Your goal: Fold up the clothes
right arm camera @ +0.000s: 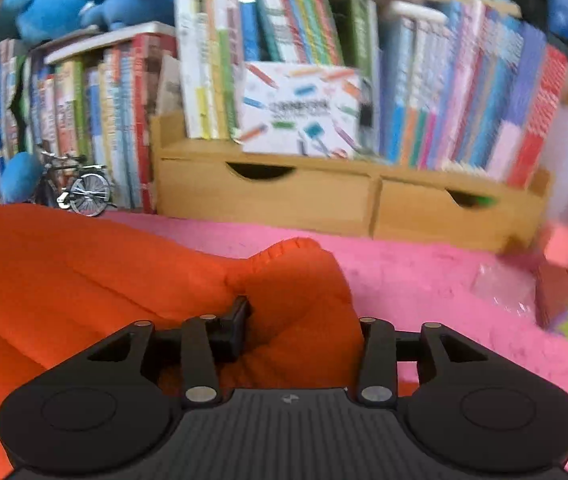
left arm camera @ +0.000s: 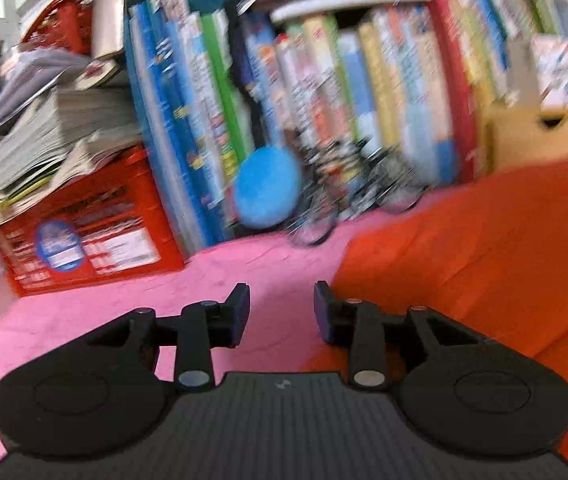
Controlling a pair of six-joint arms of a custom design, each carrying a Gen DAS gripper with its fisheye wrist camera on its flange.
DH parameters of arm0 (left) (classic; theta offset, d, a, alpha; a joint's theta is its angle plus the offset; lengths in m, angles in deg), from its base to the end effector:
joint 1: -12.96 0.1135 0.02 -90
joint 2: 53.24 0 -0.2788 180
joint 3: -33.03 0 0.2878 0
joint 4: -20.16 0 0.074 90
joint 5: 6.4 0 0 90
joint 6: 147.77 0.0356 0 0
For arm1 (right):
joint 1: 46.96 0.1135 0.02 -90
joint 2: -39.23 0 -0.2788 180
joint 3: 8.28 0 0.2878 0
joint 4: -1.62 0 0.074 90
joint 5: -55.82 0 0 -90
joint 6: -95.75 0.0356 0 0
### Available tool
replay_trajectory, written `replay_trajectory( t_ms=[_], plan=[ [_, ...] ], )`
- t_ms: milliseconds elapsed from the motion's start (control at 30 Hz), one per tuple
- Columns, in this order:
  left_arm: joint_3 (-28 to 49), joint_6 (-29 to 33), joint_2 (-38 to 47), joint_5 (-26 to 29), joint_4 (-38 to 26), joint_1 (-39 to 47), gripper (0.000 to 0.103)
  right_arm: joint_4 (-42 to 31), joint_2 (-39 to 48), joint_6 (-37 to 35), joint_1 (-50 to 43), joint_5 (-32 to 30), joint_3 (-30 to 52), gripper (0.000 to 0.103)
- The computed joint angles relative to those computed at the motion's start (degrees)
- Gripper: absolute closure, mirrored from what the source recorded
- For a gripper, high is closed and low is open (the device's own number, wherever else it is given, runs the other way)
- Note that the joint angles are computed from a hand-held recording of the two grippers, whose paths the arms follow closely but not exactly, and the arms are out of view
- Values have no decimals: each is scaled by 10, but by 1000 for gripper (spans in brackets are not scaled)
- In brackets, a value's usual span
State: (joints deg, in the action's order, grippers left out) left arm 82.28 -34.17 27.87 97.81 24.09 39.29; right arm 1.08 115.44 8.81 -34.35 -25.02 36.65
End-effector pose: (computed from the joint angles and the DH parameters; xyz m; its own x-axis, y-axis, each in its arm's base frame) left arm 0.2882 0.1329 0.1862 -0.4790 0.1960 -0.8557 -0.0478 0.9675 0.2484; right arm 0.2864 0.0583 0.1773 -0.5183 -0.0619 -0.8530 -0.0559 0.9977 -0.0385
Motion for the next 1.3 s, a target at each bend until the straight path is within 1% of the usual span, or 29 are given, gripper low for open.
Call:
replay_trajectory(
  t_ms=[33, 67, 100, 133, 167, 200, 267, 300, 333, 367, 400, 467, 500, 533, 567, 633, 733, 800, 867, 900, 933, 967, 1033, 1100, 1200, 1300],
  plan=[
    [12, -13, 5, 5, -18, 12, 68, -12, -8, 11, -9, -9, -2, 49],
    [24, -25, 10, 9, -36, 24, 68, -25, -18, 28, -19, -11, -3, 43],
    [34, -35, 12, 11, -53, 35, 68, -38, -27, 45, -29, -12, -3, 31],
    [37, -38, 4, 6, -65, 46, 69, -44, -44, 58, -35, -9, -8, 23],
    [38, -41, -7, 3, -75, 58, 69, -50, -62, 70, -41, -4, -14, 21],
    [29, -41, -29, 9, -78, 71, 70, -35, -97, 59, -21, 35, -36, 18],
    [0, -37, -93, 48, -77, 98, 69, -4, -168, 25, 30, 123, -77, 13],
    [-16, -37, -131, 71, -81, 107, 67, 25, -204, -10, 68, 155, -105, 6],
    [-34, -41, -178, 97, -96, 110, 62, 55, -238, -50, 111, 187, -131, 0],
    [-49, -46, -226, 123, -114, 113, 57, 87, -268, -94, 158, 220, -153, 0],
    [-63, -55, -275, 151, -136, 115, 54, 121, -293, -144, 206, 253, -173, 0],
    [-95, -83, -377, 208, -193, 107, 48, 121, -308, -181, 289, 299, -176, 0],
    [-114, -90, -422, 208, -213, 88, 45, 113, -306, -177, 318, 307, -173, 0],
    [-133, -98, -469, 204, -234, 66, 40, 86, -303, -154, 340, 304, -165, 0],
    [-149, -105, -510, 185, -252, 31, 38, 60, -297, -129, 360, 298, -156, 0],
    [-174, -101, -539, 82, -250, -80, 38, 46, -262, -97, 381, 299, -144, 0],
    [-191, -93, -518, -38, -233, -191, 38, 56, -210, -82, 397, 323, -139, 1],
    [-206, -73, -485, -116, -185, -237, 38, 69, -195, -96, 397, 345, -141, 1],
    [-221, -46, -455, -165, -137, -254, 35, 74, -179, -111, 389, 363, -142, 1],
    [-229, -32, -440, -179, -113, -254, 35, 71, -177, -108, 377, 357, -146, 1],
    [-236, -20, -427, -177, -94, -245, 35, 69, -175, -104, 364, 350, -150, 1],
    [-241, -10, -412, -173, -76, -233, 32, 67, -172, -100, 352, 343, -154, 1],
    [-232, -11, -397, -162, -85, -212, 30, 61, -183, -94, 326, 327, -169, 1],
    [-226, -5, -383, -144, -89, -186, 27, 37, -206, -101, 307, 320, -177, 1],
    [-223, 22, -366, -129, -81, -158, 26, 29, -226, -140, 291, 332, -194, 1],
    [-221, 49, -351, -112, -70, -127, 24, -35, -271, -127, 252, 298, -194, 1]
  ],
)
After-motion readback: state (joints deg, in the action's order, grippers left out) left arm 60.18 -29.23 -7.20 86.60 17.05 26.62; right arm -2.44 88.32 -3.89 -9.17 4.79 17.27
